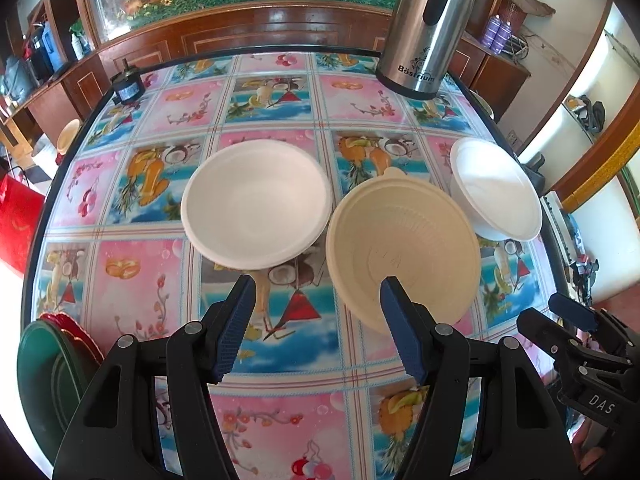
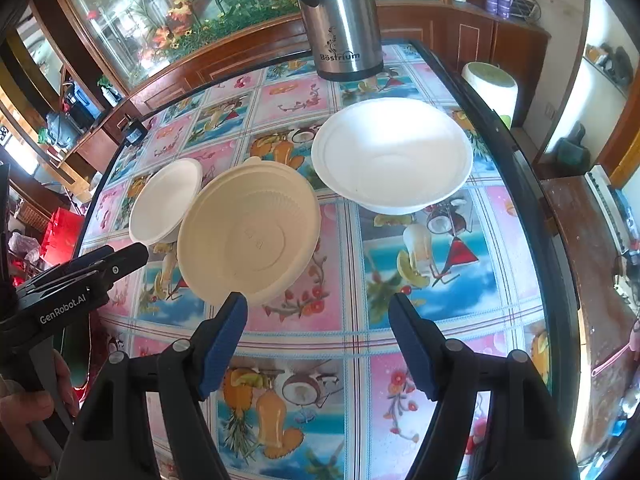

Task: Organize plates and bowls
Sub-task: 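Move both tools back to the white paper plate, then close both tools on the white paper plate rim and tilt it up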

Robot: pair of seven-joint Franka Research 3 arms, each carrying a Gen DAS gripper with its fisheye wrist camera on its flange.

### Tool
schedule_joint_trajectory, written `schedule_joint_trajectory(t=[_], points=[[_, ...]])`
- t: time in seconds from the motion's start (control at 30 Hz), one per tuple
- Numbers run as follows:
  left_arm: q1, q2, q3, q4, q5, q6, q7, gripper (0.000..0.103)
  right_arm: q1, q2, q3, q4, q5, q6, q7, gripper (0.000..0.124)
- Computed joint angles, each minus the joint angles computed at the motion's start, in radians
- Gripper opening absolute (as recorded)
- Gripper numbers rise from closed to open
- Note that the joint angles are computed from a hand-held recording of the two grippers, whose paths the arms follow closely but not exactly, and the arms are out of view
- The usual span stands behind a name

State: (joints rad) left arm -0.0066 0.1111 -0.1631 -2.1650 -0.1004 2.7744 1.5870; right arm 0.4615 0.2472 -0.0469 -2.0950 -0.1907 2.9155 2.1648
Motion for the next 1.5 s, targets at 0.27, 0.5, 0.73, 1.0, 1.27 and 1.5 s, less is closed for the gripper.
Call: schedule_joint_trajectory(t=[0.27, 0.5, 0.73, 1.0, 1.27, 1.5], points=[[-0.008, 0.040, -0.013, 0.057, 0.013, -0.014, -0.010, 0.065, -0.017, 0.017, 0.012, 0.024, 0.049, 0.010, -0.056, 0.074], [-0.021, 0.083, -0.024, 0.117, 0.053, -0.020, -0.027, 0.065, -0.020, 0.025, -0.005, 0.038, 0.062, 0.006, -0.069, 0.075], [-0.031, 0.128, -0.035, 0.179, 0.086, -0.029, -0.052, 0.065, -0.045, 0.036, 0.004, 0.054, 0.103, 0.003, -0.110, 0.075], [-0.043, 0.169, -0.041, 0.232, 0.119, -0.041, -0.078, 0.065, -0.051, 0.033, 0.000, 0.049, 0.128, 0.009, -0.133, 0.075], [-0.053, 0.225, -0.053, 0.299, 0.134, -0.066, -0.084, 0.065, -0.063, 0.040, -0.005, 0.059, 0.136, 0.001, -0.143, 0.076], [-0.073, 0.275, -0.055, 0.364, 0.165, -0.089, -0.097, 0.065, -0.081, 0.046, -0.011, 0.065, 0.151, 0.003, -0.153, 0.077]])
